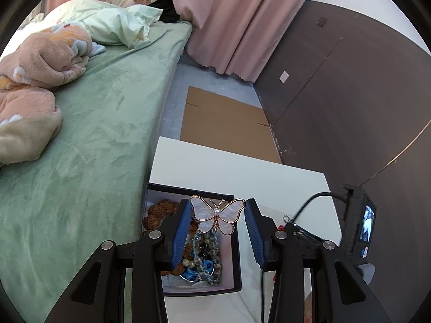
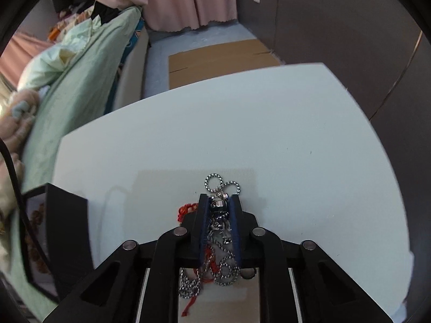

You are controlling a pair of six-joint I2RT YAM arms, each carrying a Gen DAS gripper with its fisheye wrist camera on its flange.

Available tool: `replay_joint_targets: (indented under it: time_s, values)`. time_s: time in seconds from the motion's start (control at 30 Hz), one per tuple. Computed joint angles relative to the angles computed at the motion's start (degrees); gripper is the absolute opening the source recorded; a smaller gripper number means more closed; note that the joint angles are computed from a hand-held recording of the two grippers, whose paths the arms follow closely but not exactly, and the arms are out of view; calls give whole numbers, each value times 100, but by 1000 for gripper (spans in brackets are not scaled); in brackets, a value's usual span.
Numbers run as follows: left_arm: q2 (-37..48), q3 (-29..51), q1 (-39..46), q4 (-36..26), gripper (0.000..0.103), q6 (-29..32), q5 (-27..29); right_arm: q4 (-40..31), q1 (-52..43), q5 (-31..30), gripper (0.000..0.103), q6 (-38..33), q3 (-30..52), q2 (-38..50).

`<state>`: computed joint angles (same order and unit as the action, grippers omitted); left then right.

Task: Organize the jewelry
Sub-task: 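Carry the butterfly brooch with the left tool into the box while the right tool grasps the silver chain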

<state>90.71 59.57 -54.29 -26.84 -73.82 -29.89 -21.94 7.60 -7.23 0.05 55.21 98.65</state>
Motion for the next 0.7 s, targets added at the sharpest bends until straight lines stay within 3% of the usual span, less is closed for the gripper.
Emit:
replay_joint_targets:
  time_s: [0.23,0.7]
  values:
    - [-84,-78,-41,-56,42,-167,-21,-326,-627,-1166,15,-46,-20,-83]
    - [-302,-340,-199,6,45,-340,-136,-315,-831,-2328,15,59,-466,-1493]
